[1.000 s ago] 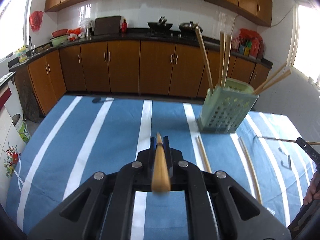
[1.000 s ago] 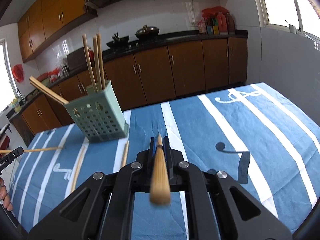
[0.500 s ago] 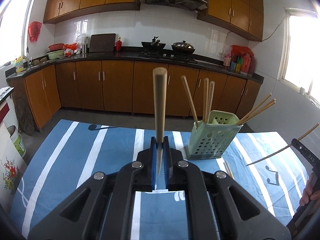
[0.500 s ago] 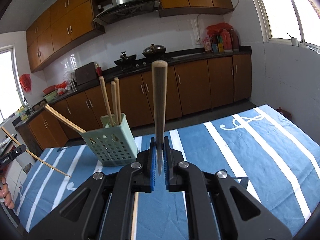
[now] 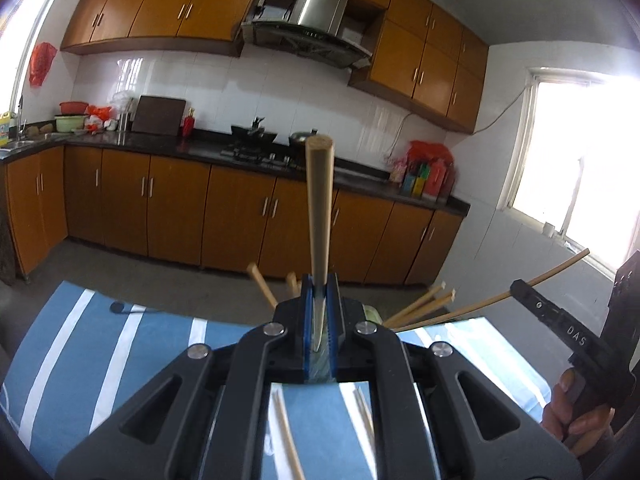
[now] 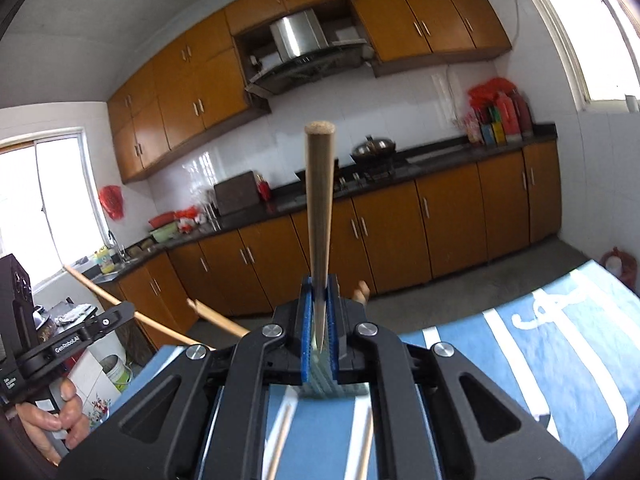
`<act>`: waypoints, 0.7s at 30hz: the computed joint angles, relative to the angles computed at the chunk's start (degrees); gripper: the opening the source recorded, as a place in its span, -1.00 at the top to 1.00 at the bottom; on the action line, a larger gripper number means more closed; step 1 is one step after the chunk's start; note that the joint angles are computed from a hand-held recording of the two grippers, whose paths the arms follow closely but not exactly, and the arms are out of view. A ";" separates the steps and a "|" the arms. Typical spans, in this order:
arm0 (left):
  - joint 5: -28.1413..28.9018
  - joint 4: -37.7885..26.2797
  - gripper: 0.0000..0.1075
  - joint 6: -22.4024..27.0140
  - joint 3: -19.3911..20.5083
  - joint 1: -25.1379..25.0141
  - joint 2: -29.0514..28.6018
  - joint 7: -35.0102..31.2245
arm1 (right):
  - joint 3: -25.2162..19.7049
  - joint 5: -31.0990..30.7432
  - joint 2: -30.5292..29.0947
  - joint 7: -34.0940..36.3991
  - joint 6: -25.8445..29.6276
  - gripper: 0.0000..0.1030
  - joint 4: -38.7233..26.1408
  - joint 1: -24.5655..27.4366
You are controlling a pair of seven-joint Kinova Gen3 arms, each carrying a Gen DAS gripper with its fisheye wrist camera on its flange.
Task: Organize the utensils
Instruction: 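Carry both held chopsticks upright over the green holder and lower them in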
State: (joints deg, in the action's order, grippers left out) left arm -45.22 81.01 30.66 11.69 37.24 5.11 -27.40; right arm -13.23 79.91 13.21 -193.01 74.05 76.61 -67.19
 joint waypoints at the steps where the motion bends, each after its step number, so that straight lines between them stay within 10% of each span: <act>1: -1.29 -1.15 0.86 -0.06 -0.09 0.39 0.67 1.01 | 0.28 -0.01 0.86 2.06 -0.12 0.85 -1.88 0.36; 7: -5.24 -10.61 0.86 3.26 -2.62 4.43 7.35 0.83 | 3.73 -7.43 5.60 13.19 -1.78 0.85 -12.26 2.15; 21: 11.48 -19.19 0.86 6.52 -6.82 4.25 16.16 -13.81 | 10.93 -20.84 9.52 21.98 -6.43 0.85 -17.21 3.50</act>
